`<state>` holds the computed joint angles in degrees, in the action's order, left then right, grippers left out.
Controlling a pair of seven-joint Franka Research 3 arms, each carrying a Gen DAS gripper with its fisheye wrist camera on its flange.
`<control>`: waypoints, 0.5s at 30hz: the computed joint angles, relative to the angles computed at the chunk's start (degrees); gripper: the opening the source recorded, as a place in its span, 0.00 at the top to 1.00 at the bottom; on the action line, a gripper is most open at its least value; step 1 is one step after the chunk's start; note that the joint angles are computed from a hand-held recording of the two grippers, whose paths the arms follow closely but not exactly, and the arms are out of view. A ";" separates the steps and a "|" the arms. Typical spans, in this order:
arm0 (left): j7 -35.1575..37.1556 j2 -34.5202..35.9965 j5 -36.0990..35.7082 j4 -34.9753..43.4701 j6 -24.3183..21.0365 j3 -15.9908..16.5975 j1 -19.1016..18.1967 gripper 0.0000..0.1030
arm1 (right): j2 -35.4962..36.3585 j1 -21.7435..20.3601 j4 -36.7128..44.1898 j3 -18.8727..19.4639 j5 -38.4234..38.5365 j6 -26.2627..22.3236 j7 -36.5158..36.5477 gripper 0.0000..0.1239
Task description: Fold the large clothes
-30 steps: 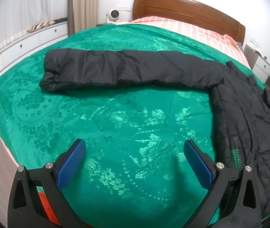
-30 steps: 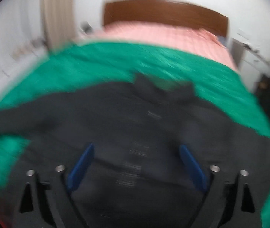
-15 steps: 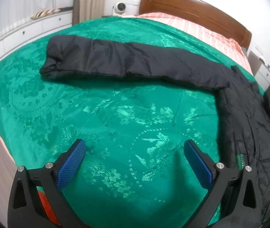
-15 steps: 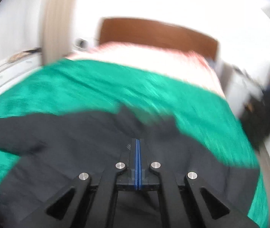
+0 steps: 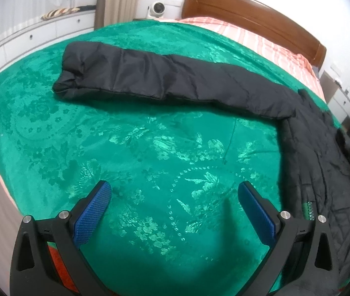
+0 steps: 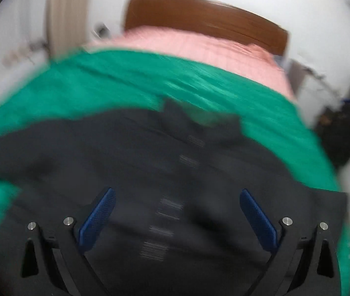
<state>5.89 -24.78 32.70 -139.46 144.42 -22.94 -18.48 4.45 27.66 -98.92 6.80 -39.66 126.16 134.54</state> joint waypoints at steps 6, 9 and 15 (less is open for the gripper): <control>0.01 -1.09 -2.08 -1.74 2.11 1.31 -0.30 0.00 | 3.57 -0.21 0.48 -3.25 -2.59 -8.34 -5.94 0.92; -0.48 -1.88 -2.95 -2.82 3.41 1.51 0.04 0.00 | 0.61 -1.40 0.10 -2.27 -2.47 -0.32 0.98 0.94; 0.22 -1.28 -3.57 -2.05 1.73 0.88 0.49 0.00 | 8.39 2.54 13.80 0.55 -2.19 11.20 -6.45 0.94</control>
<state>6.11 -26.06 29.13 -141.51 146.14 -22.06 -17.99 12.85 30.20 -85.12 7.35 -41.85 137.36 128.09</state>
